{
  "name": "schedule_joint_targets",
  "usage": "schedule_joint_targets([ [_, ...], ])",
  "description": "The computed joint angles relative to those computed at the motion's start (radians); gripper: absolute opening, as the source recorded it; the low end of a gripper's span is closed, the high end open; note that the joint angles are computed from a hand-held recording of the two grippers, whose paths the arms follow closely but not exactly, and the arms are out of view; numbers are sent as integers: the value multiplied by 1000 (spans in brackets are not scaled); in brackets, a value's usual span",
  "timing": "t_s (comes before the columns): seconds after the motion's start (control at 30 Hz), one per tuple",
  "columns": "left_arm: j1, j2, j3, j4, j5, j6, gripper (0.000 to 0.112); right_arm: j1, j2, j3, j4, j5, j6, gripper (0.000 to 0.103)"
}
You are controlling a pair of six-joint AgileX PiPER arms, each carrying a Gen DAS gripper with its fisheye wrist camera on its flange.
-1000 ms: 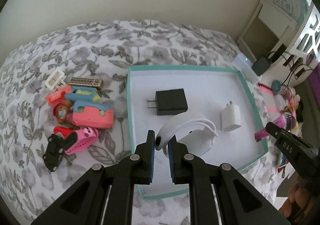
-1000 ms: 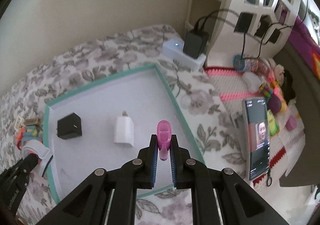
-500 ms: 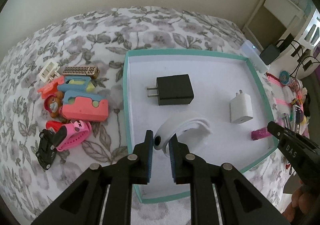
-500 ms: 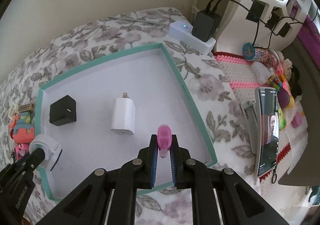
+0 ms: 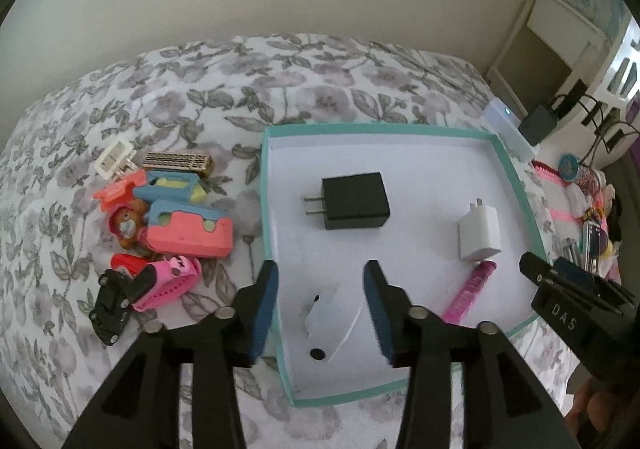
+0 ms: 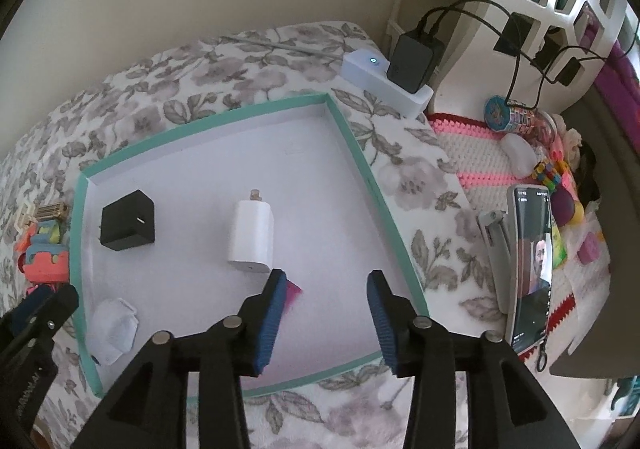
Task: Organize rigid objects
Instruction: 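Open both grippers to drop the lighter and watch band in the tray, then move both grippers back over the pile of toys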
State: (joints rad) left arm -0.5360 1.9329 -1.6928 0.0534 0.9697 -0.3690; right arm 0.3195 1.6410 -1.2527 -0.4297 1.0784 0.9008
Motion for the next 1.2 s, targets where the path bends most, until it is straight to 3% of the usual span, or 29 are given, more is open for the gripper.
schedule_joint_targets([
  [0.07,4,-4,2,19,-1,-21,59,2,3,-2,0,-2,-3,59],
  [0.2,18,-9,9,60,0,-67,61,12,11,-8,-1,-3,-10,65],
  [0.33,33,-18,27,126,-5,-131,79,16,15,-8,15,-22,-24,71],
  [0.47,55,-22,44,158,-12,-173,85,20,19,-6,32,-43,-35,79],
  [0.87,147,-24,76,193,-4,-211,86,38,39,-12,96,-104,-66,99],
  [1.07,208,-62,120,219,-27,-232,87,93,70,-63,108,-121,-70,102],
  [1.17,242,-90,145,225,-43,-232,103,134,85,-101,111,-139,-77,103],
  [1.2,253,-102,154,229,-51,-235,103,149,92,-117,111,-144,-78,103],
])
